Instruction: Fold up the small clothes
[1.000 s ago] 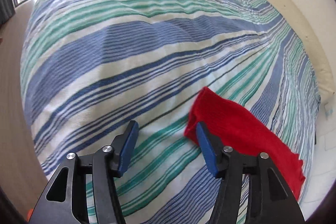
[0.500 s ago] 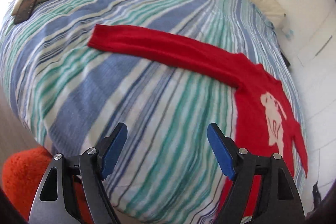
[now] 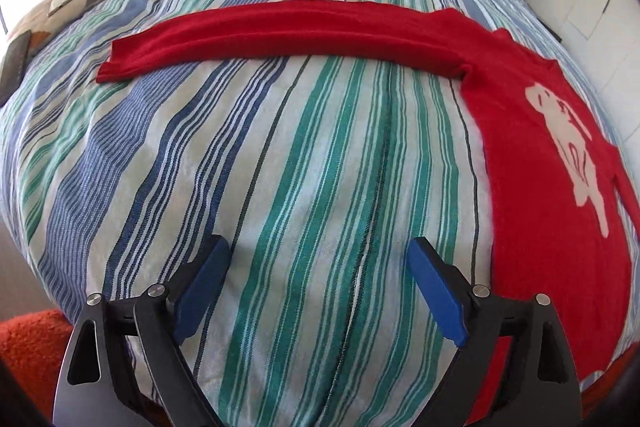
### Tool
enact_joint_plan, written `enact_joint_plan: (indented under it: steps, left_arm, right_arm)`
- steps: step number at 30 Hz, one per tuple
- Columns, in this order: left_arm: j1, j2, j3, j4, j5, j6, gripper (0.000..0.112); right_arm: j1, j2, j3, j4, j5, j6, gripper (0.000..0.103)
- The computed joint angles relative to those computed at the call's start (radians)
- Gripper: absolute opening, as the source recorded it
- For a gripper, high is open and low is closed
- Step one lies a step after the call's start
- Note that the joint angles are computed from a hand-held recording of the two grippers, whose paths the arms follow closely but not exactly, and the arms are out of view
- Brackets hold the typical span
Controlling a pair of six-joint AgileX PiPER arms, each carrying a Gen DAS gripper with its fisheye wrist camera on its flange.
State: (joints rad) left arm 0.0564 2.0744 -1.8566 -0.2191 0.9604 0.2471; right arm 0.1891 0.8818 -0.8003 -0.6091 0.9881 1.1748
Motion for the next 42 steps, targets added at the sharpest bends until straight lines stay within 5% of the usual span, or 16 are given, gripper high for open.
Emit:
enact_joint_plan:
  steps: [9,42]
  left_arm:
    - [-0.009,0.000,0.016,0.034,-0.006,-0.037,0.102]
    - [-0.022,0.016,-0.007,0.077,0.008,-0.051,0.103]
  right_arm:
    - [0.006,-0.002,0.001,-0.006,0.004,0.015,0.067]
    - [-0.030,-0.008,0.007,0.020,-0.014,-0.011,0.068]
